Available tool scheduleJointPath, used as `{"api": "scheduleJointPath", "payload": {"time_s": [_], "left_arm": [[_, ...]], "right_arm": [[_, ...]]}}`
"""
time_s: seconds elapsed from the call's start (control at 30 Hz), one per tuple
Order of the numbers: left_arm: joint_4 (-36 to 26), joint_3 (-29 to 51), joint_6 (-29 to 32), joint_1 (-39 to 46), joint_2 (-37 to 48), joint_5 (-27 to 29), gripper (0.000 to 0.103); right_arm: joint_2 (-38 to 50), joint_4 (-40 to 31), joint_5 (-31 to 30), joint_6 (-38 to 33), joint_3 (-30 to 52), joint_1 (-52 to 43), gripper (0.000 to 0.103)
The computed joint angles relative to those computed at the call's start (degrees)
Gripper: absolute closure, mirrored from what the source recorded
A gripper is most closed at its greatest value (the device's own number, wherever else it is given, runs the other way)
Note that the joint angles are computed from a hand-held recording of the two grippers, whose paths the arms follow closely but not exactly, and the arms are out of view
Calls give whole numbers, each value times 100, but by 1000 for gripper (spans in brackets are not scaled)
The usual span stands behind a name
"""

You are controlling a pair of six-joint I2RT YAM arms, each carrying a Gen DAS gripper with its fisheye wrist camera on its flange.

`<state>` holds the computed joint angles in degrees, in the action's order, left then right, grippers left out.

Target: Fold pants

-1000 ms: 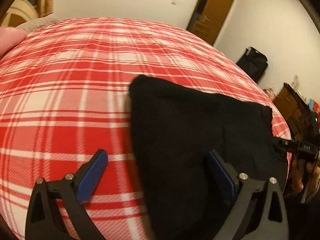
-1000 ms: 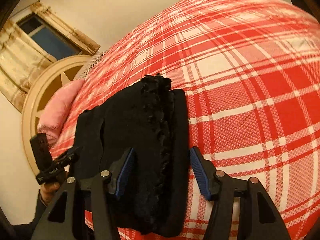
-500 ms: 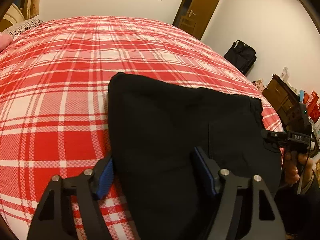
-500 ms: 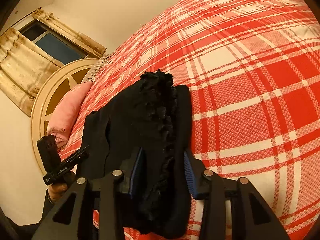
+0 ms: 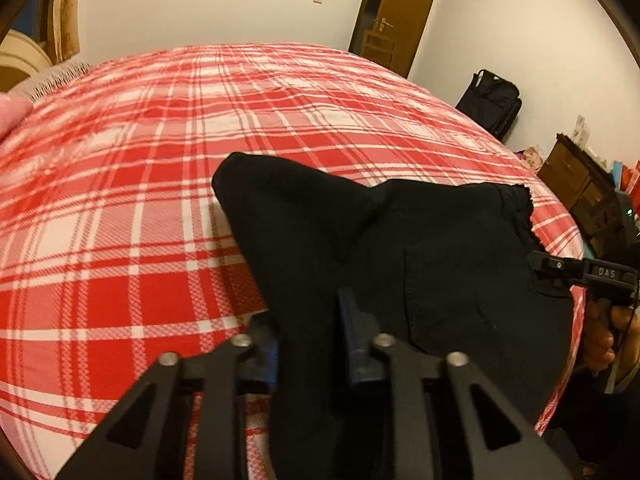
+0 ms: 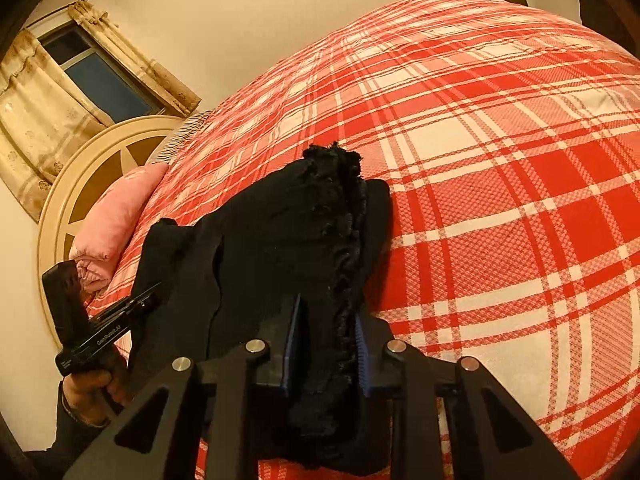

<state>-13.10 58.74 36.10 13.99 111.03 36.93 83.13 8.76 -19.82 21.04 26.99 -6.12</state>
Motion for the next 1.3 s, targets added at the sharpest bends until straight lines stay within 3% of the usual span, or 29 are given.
{"api": "scheduleJointPath", "payload": {"time_s": [0.17, 0.53, 0.87, 1.3], "left_arm": [[162, -150, -66, -26, -181, -79, 88], [-378, -136, 89, 181, -754, 238, 90], [-849, 300, 159, 742, -953, 557, 91], [-1219, 1263, 98, 1617, -464, 636, 91]], "right_arm": [[-330, -326, 169, 14, 78, 119, 82], [-473, -898, 341, 99, 681, 571, 86], [861, -1071, 508, 190, 2171, 1466, 87], [2857, -1933, 302, 66, 4919, 2338, 87]]}}
